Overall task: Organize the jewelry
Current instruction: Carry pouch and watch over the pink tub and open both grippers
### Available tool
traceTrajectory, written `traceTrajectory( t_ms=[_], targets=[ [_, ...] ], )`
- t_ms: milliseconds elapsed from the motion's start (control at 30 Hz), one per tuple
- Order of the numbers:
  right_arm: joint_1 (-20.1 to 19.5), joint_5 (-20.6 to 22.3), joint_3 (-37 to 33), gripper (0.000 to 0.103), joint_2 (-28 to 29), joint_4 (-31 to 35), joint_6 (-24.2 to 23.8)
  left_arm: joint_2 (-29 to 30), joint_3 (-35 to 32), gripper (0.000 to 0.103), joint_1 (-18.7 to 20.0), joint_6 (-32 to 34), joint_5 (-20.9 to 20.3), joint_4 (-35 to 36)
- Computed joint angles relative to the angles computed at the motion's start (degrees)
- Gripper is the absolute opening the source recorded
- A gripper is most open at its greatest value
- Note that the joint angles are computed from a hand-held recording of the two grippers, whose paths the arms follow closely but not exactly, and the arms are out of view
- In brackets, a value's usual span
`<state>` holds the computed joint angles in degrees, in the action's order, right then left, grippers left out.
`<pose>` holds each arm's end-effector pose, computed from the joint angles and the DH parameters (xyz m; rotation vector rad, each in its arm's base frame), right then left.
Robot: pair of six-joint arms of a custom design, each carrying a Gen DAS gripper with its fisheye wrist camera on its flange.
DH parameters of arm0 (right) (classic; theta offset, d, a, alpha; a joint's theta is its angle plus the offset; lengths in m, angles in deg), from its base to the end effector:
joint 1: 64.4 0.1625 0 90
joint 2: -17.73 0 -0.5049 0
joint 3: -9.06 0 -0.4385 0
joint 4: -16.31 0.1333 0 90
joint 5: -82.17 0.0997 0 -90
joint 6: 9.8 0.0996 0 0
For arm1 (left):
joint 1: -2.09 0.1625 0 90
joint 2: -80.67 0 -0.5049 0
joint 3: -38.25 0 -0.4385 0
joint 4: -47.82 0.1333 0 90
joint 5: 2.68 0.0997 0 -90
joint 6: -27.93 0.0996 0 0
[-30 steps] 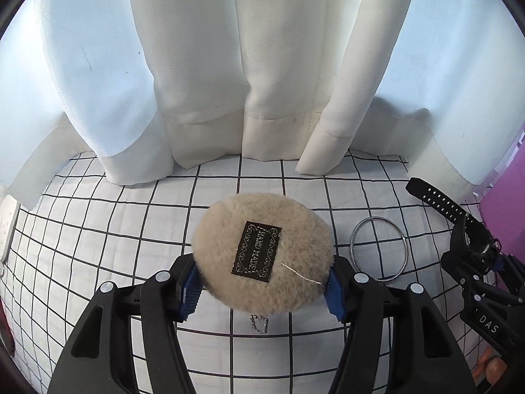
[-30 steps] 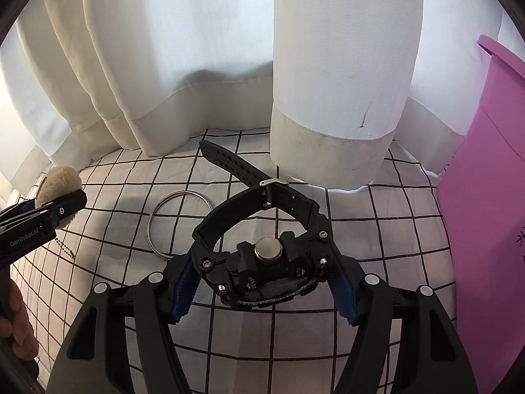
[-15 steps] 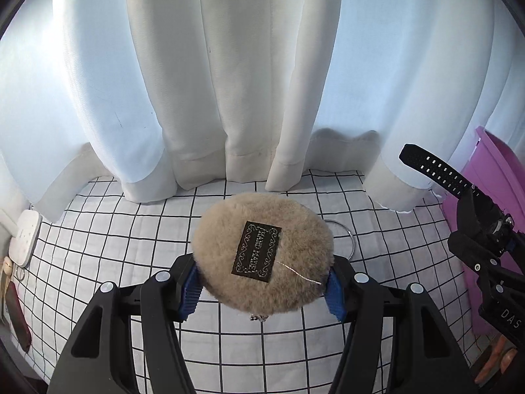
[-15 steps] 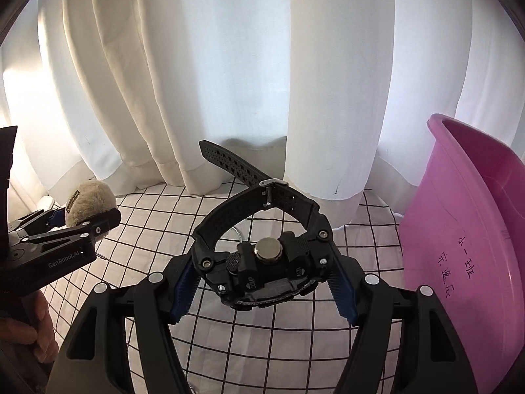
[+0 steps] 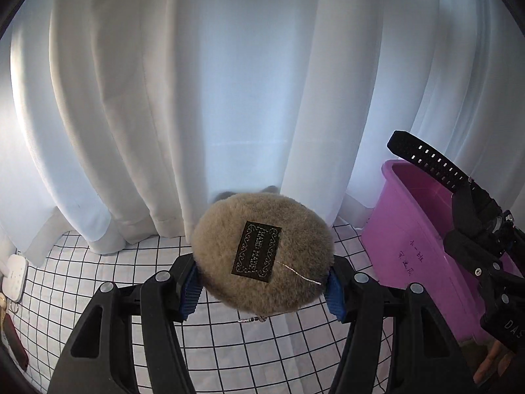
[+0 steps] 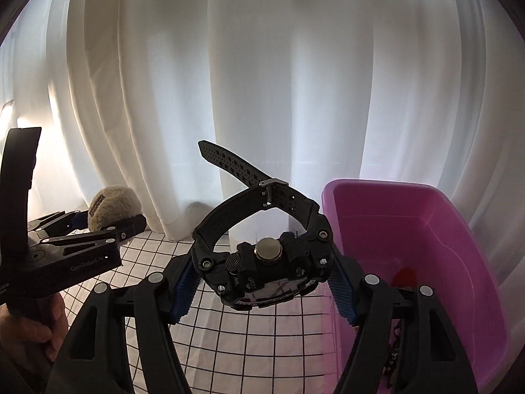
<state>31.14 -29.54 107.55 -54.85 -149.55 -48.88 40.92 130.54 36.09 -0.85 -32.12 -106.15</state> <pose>0.1617 -0.6681 0.4694 0.7078 -2.2857 0.9310 -0.5089 -0.6087 0.1091 0.4047 2.2343 -1.0598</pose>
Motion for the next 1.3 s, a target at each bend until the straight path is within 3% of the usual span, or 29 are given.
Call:
traceTrajectory(
  t_ms=[267,500,667,900,1000,1300],
  targets=[
    [-3.77,-2.19,-2.65,0.066,-5.33,-0.62,0.78,11.0,-15.01,0.059,-1.85,13.37,-7.35,-3.76],
    [-8.12,-4.85,-5.41,0.066,-7.19,3.17,3.16,20.11,-29.26,0.059,-1.21,12.79,-15.41,5.97],
    [-10.79,-6.69,-6.66,0.066,-6.63,8.28,5.67,25.47,-37.82,0.06,-0.44,9.13,-17.85,16.16],
    [-12.76,-6.69,-7.55,0.066,-6.51,12.92,7.08,28.16,-40.45,0.069,-0.3,6.52,-15.92,20.52],
    [-12.5,-7.4,-7.55,0.067,-6.15,10.74,5.21,27.88,-40.49,0.08,0.06,4.55,-16.31,22.66],
    [-12.4,-7.09,-7.91,0.067,-6.43,11.0,4.61,27.93,-39.4,0.087,-0.4,5.65,-14.97,21.74]
  ],
)
